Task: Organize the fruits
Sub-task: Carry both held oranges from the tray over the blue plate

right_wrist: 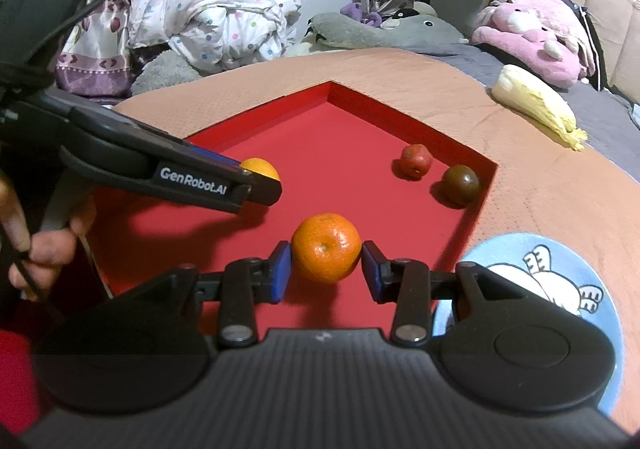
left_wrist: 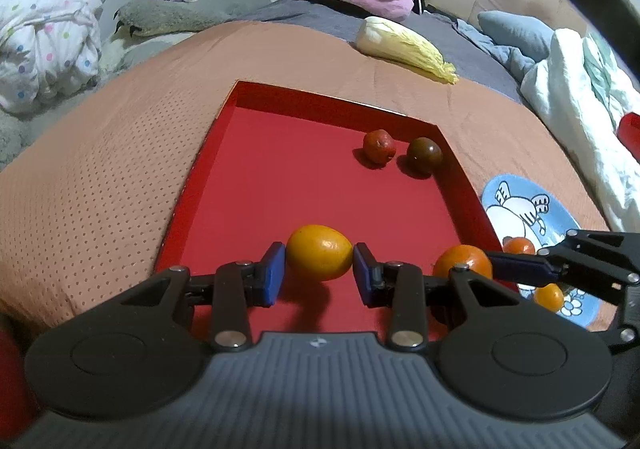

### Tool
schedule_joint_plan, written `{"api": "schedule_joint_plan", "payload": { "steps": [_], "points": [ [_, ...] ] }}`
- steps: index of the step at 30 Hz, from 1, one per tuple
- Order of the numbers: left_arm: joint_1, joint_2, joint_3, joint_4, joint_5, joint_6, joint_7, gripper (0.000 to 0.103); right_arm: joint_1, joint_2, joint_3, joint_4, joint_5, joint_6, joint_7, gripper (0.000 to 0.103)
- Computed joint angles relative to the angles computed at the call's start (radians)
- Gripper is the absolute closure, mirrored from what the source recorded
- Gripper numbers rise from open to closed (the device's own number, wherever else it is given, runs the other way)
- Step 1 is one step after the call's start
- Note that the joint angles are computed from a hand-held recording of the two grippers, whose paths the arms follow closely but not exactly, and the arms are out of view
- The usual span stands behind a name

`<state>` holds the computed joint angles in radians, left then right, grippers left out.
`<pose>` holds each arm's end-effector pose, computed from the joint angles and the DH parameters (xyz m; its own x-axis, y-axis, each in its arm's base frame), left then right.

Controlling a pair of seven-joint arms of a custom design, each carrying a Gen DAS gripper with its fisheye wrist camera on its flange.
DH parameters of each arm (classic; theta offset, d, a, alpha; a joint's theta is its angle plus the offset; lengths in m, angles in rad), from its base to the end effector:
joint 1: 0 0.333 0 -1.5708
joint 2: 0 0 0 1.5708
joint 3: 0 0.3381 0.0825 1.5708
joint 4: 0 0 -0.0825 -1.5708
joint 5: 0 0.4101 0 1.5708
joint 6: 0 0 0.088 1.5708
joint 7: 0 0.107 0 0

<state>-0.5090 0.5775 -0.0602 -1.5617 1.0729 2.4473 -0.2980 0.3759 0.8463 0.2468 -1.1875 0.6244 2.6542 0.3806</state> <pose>0.6450 -0.4025 0.3457 0.4497 -0.8702 0.2010 -0.5591 -0.4498 -0.6964 0.7329 0.4167 0.3549 0.9182 -0.3899 0.0694 -0.2118 -0.6317 -0.7457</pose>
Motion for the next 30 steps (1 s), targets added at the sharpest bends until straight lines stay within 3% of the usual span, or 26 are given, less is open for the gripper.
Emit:
{"api": "schedule_joint_plan", "payload": {
  "steps": [20,30],
  "points": [
    [-0.028,0.053,-0.002,0.117,-0.04,-0.055,0.141,0.06,-0.083,-0.069,0.054,-0.113,0.156,0.066,-0.131,0.062],
    [-0.047,0.157,0.013,0.293,-0.095,-0.039,0.288,0.06,-0.105,-0.064,0.038,-0.109,0.178,0.093,-0.111,0.061]
  ]
}}
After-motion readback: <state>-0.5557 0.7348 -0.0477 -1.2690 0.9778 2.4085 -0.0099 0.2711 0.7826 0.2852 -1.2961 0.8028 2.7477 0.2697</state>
